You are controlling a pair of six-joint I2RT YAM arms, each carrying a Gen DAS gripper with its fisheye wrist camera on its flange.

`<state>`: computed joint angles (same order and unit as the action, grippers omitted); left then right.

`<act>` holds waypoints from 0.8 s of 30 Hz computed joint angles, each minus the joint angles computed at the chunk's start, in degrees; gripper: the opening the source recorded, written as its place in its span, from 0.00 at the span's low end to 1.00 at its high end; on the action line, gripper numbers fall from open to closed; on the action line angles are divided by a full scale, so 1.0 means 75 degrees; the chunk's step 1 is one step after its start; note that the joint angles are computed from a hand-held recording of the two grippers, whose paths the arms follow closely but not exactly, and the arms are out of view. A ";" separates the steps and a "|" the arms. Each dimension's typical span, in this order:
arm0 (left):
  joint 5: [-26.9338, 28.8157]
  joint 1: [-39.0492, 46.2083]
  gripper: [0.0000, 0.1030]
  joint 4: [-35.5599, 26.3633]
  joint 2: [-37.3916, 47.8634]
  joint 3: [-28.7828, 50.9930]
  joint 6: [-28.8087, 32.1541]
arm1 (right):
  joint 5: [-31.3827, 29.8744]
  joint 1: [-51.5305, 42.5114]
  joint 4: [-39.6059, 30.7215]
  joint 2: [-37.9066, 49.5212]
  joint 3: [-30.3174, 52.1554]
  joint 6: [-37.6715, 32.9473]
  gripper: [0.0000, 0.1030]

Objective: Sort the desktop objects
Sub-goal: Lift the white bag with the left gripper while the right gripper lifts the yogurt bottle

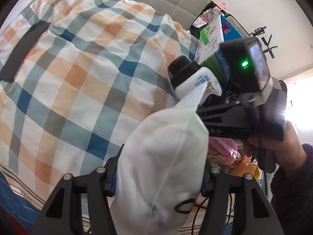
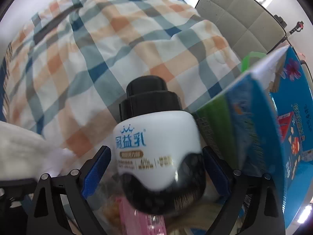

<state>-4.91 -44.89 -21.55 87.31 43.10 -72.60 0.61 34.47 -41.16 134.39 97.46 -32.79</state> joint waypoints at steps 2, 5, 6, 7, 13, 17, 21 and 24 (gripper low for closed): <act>-0.0401 -0.0218 0.58 -0.0564 0.0054 0.0410 -0.0076 | -0.0063 -0.0036 0.0407 -0.0130 -0.0324 0.0071 0.83; -0.1041 -0.0587 0.58 -0.1471 0.0222 0.1118 -0.0223 | -0.0541 -0.0282 0.0645 -0.0443 -0.0728 0.0358 0.83; -0.1287 -0.0765 0.58 -0.1830 0.0285 0.1359 -0.0287 | -0.0651 -0.0363 0.0808 -0.0611 -0.0954 0.0434 0.83; -0.1495 -0.0842 0.58 -0.2144 0.0309 0.1507 -0.0251 | -0.0759 -0.0441 0.0977 -0.0801 -0.1192 0.0504 0.83; -0.2222 -0.0438 0.58 -0.3179 0.0451 0.2368 0.0730 | -0.1766 -0.1010 0.1360 -0.2094 -0.2292 0.0992 0.83; -0.2433 -0.0224 0.58 -0.3451 0.0932 0.3214 0.1293 | -0.2437 -0.1513 0.1325 -0.2911 -0.2848 0.1297 0.82; -0.2604 -0.0021 0.58 -0.3594 0.1654 0.4259 0.1936 | -0.2919 -0.2023 0.1289 -0.3592 -0.3272 0.1619 0.82; -0.2829 0.0060 0.58 -0.3901 0.2311 0.5336 0.2416 | -0.3230 -0.2541 0.1223 -0.3976 -0.3428 0.1792 0.82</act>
<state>-26.13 -44.44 -50.80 104.64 83.12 -54.48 -23.61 15.41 -31.99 104.57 71.75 -19.35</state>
